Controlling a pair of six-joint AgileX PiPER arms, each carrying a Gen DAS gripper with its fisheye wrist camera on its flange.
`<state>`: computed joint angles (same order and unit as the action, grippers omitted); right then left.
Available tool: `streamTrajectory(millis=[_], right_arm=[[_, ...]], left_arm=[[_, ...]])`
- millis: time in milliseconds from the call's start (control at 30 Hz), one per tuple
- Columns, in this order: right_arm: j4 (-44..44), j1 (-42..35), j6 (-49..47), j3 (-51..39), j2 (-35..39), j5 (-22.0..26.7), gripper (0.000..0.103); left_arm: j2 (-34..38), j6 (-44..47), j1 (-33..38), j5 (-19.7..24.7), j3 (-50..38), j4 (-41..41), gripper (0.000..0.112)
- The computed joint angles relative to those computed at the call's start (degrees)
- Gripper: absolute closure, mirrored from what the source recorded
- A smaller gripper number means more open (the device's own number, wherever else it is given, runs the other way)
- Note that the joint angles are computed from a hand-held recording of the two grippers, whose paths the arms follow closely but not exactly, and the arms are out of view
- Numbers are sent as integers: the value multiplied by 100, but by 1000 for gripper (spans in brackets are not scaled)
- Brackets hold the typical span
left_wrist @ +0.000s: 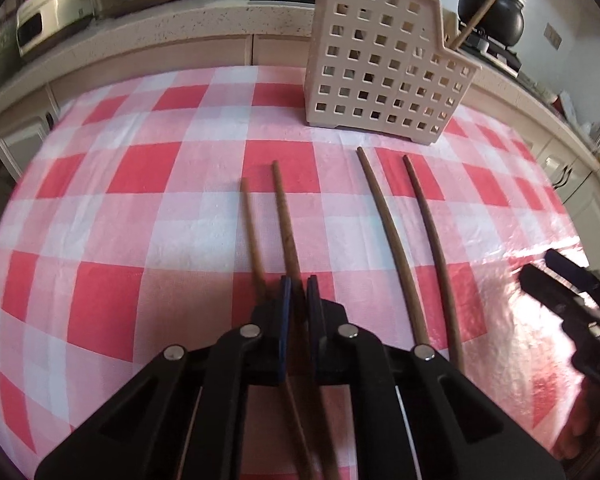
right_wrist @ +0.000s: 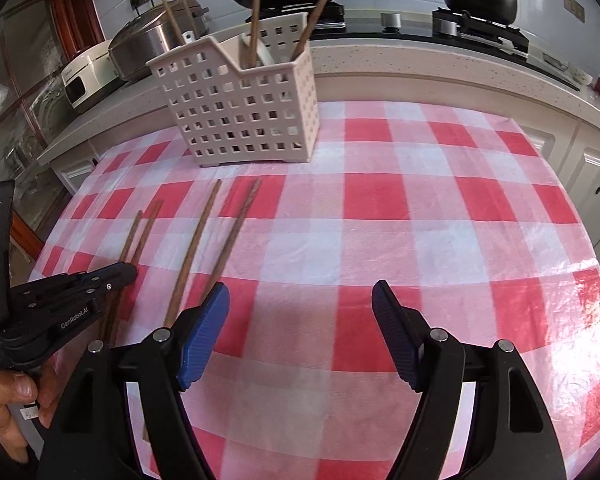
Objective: Organize utensils
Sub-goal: 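Grasp a wooden chopstick with the left tool while the right tool grasps another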
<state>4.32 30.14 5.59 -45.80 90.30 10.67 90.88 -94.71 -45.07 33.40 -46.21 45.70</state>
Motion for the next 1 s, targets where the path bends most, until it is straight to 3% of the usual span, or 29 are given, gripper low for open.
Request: streamTrajectory(millis=[133, 400, 500, 800, 867, 1000], right_arm=[[-551, 278, 775, -350, 392, 81, 35], [-1655, 672, 2049, -1098, 1126, 405, 57], [-2611, 847, 2953, -1286, 1285, 564, 65], [-4353, 1169, 4454, -1369, 1454, 707, 91], [-4265, 1131, 4333, -1346, 1449, 622, 92], [-3214, 916, 3312, -1249, 1333, 387, 95]], left_arm=[[-228, -211, 91, -328, 246, 175, 105], [-649, -468, 193, -587, 516, 418, 105], [-761, -521, 225, -638, 580, 473, 105], [-988, -658, 255, -666, 680, 632, 105], [-995, -659, 239, -649, 676, 631, 105], [-1011, -676, 184, -585, 659, 628, 105]])
